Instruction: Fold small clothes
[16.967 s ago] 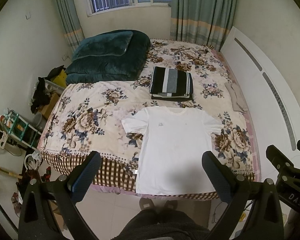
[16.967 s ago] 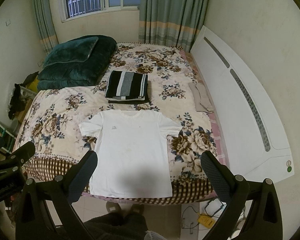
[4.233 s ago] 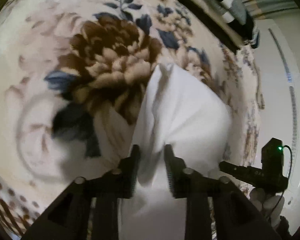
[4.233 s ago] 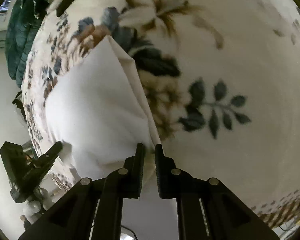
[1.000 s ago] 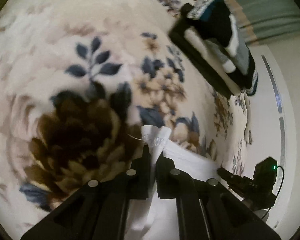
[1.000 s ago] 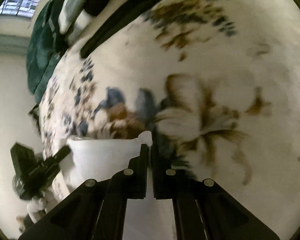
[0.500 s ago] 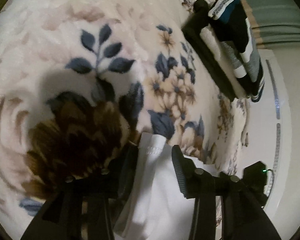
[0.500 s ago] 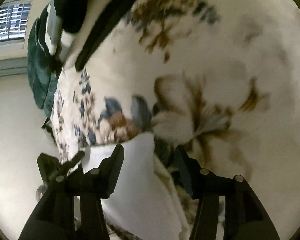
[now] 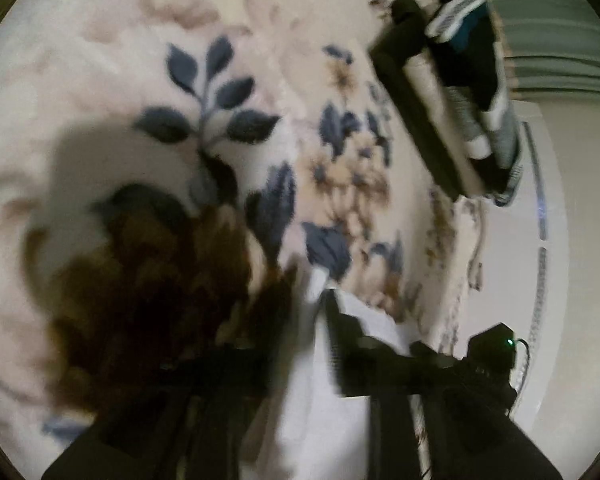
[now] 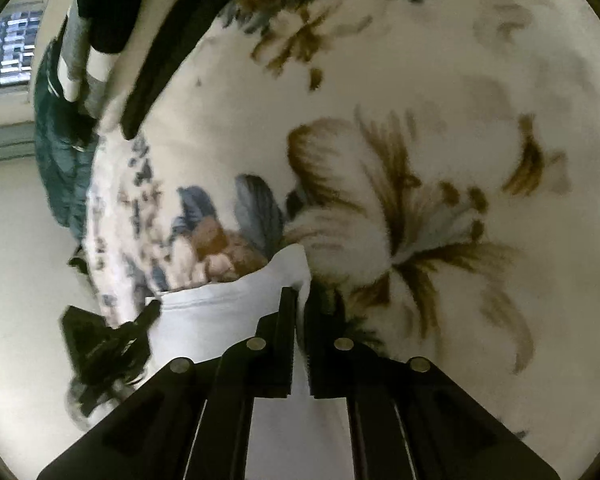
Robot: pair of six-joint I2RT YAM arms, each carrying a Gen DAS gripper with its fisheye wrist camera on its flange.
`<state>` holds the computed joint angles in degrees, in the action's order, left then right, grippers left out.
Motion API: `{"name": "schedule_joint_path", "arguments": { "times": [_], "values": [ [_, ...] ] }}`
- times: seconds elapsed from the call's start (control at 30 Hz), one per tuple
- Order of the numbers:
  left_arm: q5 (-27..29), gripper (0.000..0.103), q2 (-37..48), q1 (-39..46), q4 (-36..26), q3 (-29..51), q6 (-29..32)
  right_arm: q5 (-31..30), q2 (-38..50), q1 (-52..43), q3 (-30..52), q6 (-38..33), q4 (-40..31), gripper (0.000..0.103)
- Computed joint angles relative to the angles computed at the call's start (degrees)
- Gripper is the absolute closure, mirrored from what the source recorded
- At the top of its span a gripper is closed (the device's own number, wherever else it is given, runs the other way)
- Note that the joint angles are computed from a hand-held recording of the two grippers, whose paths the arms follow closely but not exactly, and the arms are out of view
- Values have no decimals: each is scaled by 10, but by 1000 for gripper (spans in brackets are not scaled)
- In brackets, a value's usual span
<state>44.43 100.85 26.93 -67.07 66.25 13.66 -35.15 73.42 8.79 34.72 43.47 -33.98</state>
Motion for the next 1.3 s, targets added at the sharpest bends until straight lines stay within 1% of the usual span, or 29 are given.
{"name": "schedule_joint_path", "arguments": {
  "times": [0.03, 0.07, 0.1, 0.17, 0.2, 0.23, 0.3, 0.33, 0.37, 0.4, 0.43, 0.47, 0.5, 0.53, 0.57, 0.6, 0.63, 0.7, 0.77, 0.83, 0.9, 0.97, 1.0, 1.1, 1.13, 1.17, 1.23, 1.27, 1.3],
  "values": [
    [8, 48, -5, 18, -25, -2, 29, -22, -21, -19, -9, -17, -13, 61],
    [8, 44, -15, 35, -45, -8, 53, -43, -42, -37, -20, -36, -27, 51],
    [8, 43, -24, 54, -69, -20, 84, -68, -62, -54, -34, -58, -46, 43],
    [-1, 43, -26, 84, -117, -49, 151, -126, -75, -75, -64, -107, -76, 41],
    [-5, 43, -26, 95, -128, -72, 177, -143, -77, -76, -79, -118, -77, 38],
    [-4, 43, -27, 97, -131, -86, 186, -162, -80, -74, -100, -123, -70, 37],
    [2, 43, -23, 89, -121, -126, 199, -197, -77, -50, -143, -101, -17, 36],
    [11, 43, -24, 77, -109, -139, 196, -207, -71, -25, -169, -65, 39, 36],
    [15, 43, -29, 64, -95, -147, 184, -210, -68, -12, -180, -44, 73, 36],
    [18, 43, -32, 57, -86, -150, 177, -214, -60, 10, -194, -9, 129, 35],
    [27, 46, -39, 45, -73, -155, 164, -209, -54, 28, -202, 20, 173, 35],
    [35, 46, -52, 30, -59, -159, 146, -205, -54, 39, -208, 41, 200, 34],
    [37, 63, -64, 21, -50, -162, 135, -197, -50, 53, -209, 61, 225, 34],
    [42, 87, -71, 14, -53, -158, 134, -186, -53, 68, -207, 77, 240, 41],
    [41, 87, -82, 9, -52, -157, 127, -177, -59, 80, -205, 86, 247, 53],
    [35, 88, -92, 7, -57, -152, 126, -168, -60, 93, -196, 87, 239, 80],
    [33, 88, -100, 2, -61, -148, 123, -162, -66, 95, -190, 84, 226, 90],
    [39, 88, -118, -9, -82, -128, 114, -131, -99, 112, -162, 83, 173, 92],
    [45, 88, -125, -18, -98, -105, 101, -119, -119, 114, -119, 72, 113, 92],
    [56, 88, -126, -24, -132, -59, 99, -116, -134, 107, -81, 59, 62, 92],
    [65, 88, -119, -37, -161, -4, 89, -111, -136, 98, -18, 43, 1, 93],
    [75, 88, -104, -68, -179, 81, 54, -104, -117, 82, 64, 16, -63, 93],
    [81, 88, -87, -83, -185, 132, 32, -101, -101, 79, 95, 12, -76, 93],
    [94, 88, -35, -123, -184, 266, -39, -93, -23, 49, 248, -23, -138, 93],
    [98, 88, -5, -139, -177, 330, -74, -91, 8, 38, 296, -37, -156, 93],
    [98, 88, 31, -153, -181, 402, -98, -92, 54, 20, 368, -60, -181, 93],
    [95, 88, 111, -184, -156, 546, -170, -89, 126, -3, 477, -97, -221, 93],
    [92, 88, 153, -193, -162, 618, -190, -88, 177, -18, 549, -112, -231, 93],
    [87, 88, 196, -201, -162, 690, -212, -87, 227, -28, 621, -130, -260, 93]
  ]
}}
